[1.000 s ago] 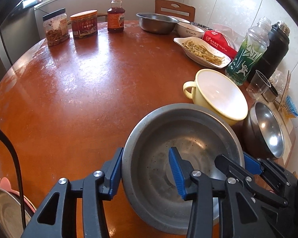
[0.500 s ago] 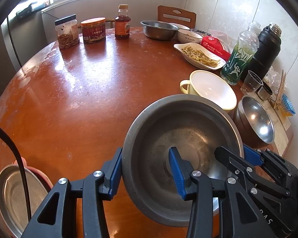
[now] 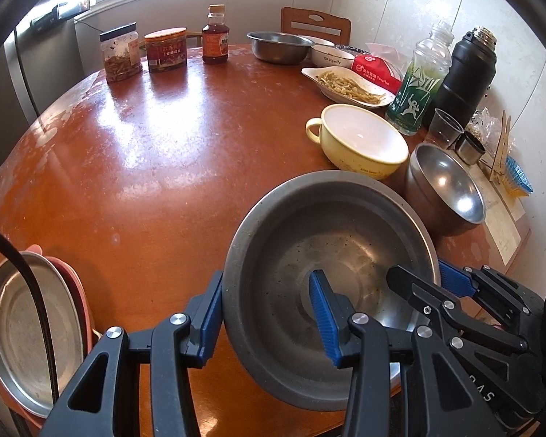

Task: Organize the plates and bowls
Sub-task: 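Lift the steel bowl with the left gripper and carry it over the stack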

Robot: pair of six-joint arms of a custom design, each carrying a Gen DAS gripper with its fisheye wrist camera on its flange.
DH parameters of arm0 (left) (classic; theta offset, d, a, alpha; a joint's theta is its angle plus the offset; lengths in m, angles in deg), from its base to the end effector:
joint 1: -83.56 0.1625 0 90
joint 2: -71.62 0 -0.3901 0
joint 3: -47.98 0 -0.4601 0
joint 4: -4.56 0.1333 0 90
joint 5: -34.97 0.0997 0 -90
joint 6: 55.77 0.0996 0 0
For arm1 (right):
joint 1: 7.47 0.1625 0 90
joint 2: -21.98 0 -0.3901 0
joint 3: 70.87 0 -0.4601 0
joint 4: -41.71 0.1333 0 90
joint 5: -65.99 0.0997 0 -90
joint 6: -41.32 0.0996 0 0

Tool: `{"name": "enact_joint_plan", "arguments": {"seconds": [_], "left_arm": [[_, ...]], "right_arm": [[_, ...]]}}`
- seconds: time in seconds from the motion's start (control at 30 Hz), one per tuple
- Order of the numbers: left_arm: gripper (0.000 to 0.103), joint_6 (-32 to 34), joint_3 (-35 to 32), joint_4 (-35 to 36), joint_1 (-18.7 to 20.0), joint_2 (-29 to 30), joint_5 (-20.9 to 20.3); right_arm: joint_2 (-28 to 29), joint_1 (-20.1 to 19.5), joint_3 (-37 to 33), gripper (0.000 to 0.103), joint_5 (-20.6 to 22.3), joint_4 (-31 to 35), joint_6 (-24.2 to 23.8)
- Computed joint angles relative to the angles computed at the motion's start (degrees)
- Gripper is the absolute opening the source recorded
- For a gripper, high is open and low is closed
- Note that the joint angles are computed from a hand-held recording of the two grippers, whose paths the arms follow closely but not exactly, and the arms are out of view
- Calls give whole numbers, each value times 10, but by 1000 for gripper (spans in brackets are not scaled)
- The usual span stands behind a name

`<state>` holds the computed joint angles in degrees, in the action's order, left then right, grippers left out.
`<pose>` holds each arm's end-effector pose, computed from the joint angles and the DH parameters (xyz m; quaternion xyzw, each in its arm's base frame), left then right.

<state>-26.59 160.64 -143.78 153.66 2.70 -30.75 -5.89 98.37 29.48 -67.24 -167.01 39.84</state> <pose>-0.0377 -0.6160 0.1457 0.3784 0.8932 -0.1069 0.2180 0.2277 -0.5640 -0.0721 -0.0143 -0.8670 0.4045 0.2905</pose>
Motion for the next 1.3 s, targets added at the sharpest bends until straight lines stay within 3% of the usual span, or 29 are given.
{"name": "enact_joint_plan", "arguments": {"seconds": [0.47, 0.8, 0.97, 1.17, 1.3], "left_arm": [[46, -6, -3, 8, 0, 13, 20], [46, -20, -20, 35, 10, 20, 7], [46, -23, -23, 40, 11, 23, 5], [47, -26, -29, 38, 10, 30, 15], [53, -25, -30, 29, 11, 29, 15]], "right_arm": [[-1, -7, 4, 35, 6, 14, 9], [1, -11, -6, 36, 9, 36, 17], [1, -12, -8, 43, 15, 44, 17], [-2, -13, -9, 44, 17, 48, 19], [-3, -12, -9, 49, 20, 43, 18]]}}
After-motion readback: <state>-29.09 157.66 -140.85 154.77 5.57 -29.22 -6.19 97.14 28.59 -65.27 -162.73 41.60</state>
